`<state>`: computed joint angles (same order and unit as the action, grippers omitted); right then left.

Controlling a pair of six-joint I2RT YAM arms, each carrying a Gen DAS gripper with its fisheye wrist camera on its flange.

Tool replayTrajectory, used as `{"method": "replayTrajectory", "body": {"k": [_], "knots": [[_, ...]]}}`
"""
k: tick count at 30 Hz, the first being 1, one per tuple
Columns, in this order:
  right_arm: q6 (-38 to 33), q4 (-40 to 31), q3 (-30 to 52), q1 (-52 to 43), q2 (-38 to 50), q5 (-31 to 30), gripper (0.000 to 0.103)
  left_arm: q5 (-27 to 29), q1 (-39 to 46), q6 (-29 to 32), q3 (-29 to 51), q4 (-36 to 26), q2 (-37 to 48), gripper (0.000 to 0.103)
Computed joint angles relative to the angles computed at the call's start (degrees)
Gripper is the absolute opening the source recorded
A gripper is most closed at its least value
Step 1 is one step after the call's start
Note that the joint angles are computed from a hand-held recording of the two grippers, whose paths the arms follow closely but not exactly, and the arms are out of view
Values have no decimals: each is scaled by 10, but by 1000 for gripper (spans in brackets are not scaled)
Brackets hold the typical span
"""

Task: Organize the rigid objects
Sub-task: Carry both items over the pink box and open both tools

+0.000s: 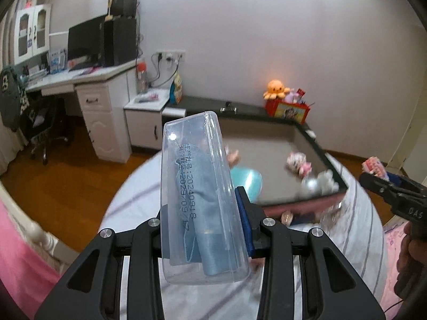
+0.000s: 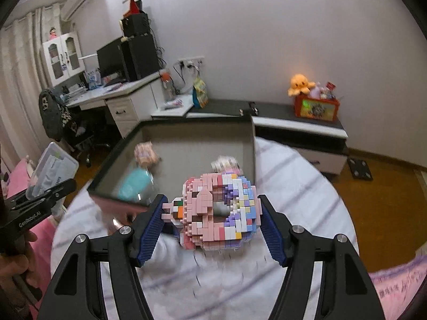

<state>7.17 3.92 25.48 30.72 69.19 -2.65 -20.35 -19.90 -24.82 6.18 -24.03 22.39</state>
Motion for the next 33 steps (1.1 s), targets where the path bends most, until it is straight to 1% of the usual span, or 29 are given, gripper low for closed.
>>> {"method": "replayTrajectory", "body": {"k": [4,6,9,11,14,16,18,21,22,23,24,25,26,27,29,30,32,33], "knots": [[-6,23,70,3,84,-11,68,57,68,63,39,145,149,36],[-9,32,105,1,129,-17,68,78,89,80,59,204,220,36],[-13,33,171,-2,212,-23,69,104,111,100,101,294,355,36],[-13,28,206,-6,253,-29,69,119,120,109,135,341,447,36],[-13,23,254,-13,315,-36,69,132,124,116,181,380,560,36],[-14,17,281,-21,350,-40,69,149,126,111,207,393,617,36],[-15,11,300,-26,374,-43,69,150,123,112,231,403,668,36],[-19,-1,329,-32,407,-43,69,145,115,112,254,400,709,37],[-24,-7,336,-33,415,-43,74,136,112,112,258,398,715,39],[-25,-6,337,-34,418,-43,78,131,111,113,262,395,718,50],[-23,3,330,-34,416,-35,84,123,109,112,259,396,715,60],[-21,6,327,-35,413,-31,85,116,107,109,254,399,709,82],[-19,8,322,-37,409,-33,86,101,103,104,244,404,696,99],[-14,10,317,-40,405,-38,87,87,99,103,231,412,680,102],[-4,7,308,-41,395,-33,87,77,96,107,216,410,651,103],[-1,12,297,-44,385,-38,88,71,94,106,209,402,633,103],[10,14,282,-46,367,-29,88,64,93,106,193,389,599,103],[17,21,261,-48,347,-31,88,62,92,103,182,379,575,103]]}}
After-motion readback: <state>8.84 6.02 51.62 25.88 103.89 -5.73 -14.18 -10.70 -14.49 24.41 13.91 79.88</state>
